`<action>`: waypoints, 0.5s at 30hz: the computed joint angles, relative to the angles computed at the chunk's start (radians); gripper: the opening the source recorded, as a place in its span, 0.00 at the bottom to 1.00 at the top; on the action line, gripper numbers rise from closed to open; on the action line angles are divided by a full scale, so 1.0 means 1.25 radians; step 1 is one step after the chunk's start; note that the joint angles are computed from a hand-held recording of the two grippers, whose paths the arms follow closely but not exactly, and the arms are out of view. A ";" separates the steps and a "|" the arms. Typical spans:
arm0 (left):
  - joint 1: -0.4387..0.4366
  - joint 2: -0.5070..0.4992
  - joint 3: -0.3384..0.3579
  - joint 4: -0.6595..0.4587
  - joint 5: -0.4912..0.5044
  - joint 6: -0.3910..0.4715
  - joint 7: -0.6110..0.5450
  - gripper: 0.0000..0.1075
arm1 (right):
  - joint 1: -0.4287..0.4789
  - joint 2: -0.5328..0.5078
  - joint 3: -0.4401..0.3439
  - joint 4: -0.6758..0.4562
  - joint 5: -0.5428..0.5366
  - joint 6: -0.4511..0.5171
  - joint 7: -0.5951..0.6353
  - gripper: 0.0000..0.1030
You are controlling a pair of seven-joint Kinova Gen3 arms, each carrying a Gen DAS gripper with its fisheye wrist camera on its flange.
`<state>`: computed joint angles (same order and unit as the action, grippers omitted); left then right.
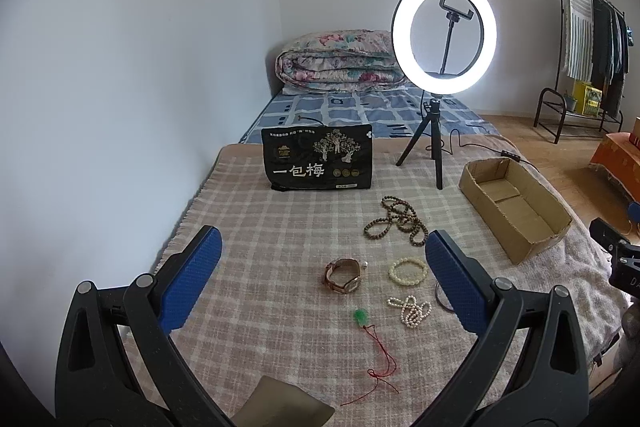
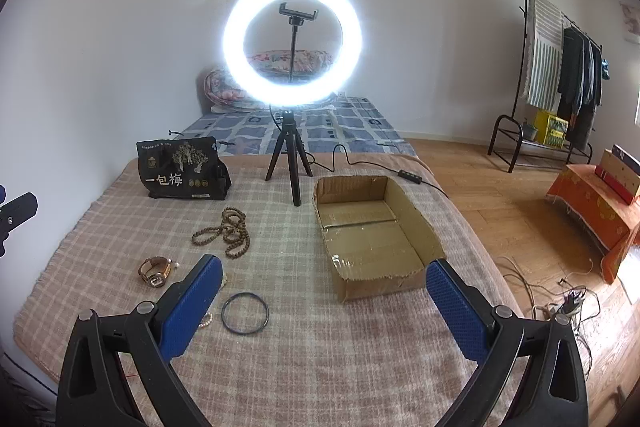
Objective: Organize jewelry
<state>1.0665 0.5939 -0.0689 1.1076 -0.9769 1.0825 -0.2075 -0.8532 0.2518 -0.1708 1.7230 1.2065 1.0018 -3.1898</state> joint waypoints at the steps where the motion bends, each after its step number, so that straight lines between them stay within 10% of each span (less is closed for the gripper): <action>1: -0.006 -0.001 0.001 0.001 0.003 -0.003 -0.002 0.96 | 0.001 0.004 0.001 -0.007 0.001 0.001 0.007 1.00; 15: -0.136 -0.011 0.026 0.007 0.136 -0.086 -0.098 0.96 | 0.021 0.077 0.047 -0.105 -0.045 -0.060 0.127 1.00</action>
<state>0.8970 0.5796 -0.0363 1.1169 -0.8074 0.9757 -0.3305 -0.8273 0.3486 -0.1117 1.5922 1.1501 0.9273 -3.0316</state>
